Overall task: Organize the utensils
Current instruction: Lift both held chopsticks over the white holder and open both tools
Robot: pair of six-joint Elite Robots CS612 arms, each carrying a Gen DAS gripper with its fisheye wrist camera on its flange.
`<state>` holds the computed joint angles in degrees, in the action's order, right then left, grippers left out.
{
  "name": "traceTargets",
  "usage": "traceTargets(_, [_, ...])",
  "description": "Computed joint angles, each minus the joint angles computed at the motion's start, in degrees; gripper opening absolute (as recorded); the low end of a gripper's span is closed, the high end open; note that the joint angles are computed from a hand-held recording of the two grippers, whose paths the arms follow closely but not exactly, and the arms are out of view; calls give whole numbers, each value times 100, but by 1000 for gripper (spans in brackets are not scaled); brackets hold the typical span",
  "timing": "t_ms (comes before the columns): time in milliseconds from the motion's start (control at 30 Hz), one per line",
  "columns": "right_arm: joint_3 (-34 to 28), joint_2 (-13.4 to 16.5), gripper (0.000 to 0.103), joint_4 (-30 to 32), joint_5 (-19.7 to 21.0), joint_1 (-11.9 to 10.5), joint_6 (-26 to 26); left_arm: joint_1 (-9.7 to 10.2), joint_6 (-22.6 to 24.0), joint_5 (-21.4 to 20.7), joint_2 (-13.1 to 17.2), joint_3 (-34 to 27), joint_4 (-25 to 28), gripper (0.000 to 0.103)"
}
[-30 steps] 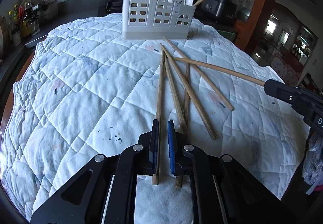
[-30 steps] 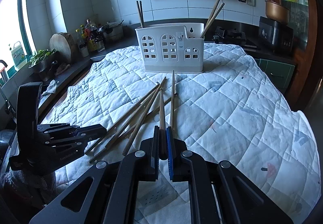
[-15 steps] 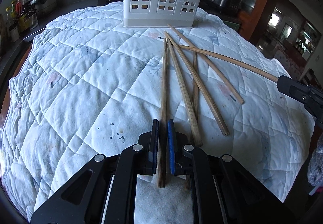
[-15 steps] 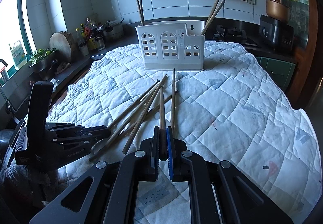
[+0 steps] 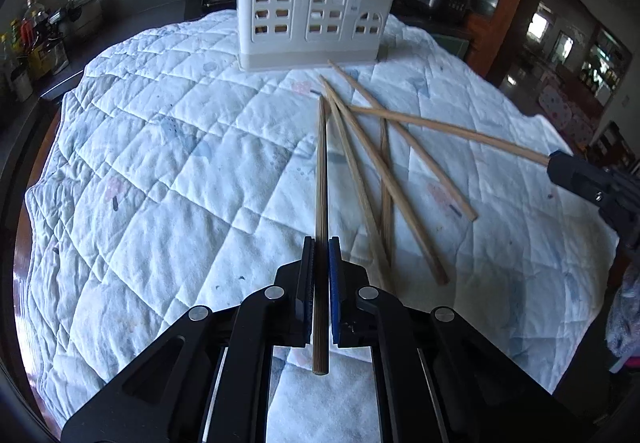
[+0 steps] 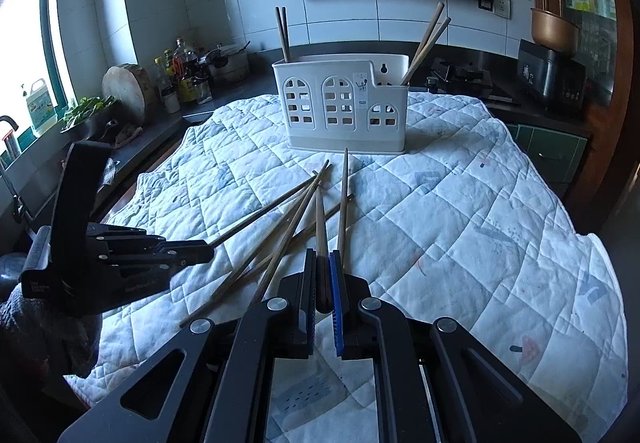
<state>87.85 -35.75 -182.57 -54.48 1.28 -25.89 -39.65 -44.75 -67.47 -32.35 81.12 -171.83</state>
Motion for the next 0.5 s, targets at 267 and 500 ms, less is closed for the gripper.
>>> traceTargets(267, [-262, -48, 7, -30, 370, -21, 186, -67, 62, 653, -106, 224, -1229, 5])
traceTargets(500, [-731, -54, 7, 281, 462, 44, 86, -31, 415, 865, -137, 110, -1486, 5])
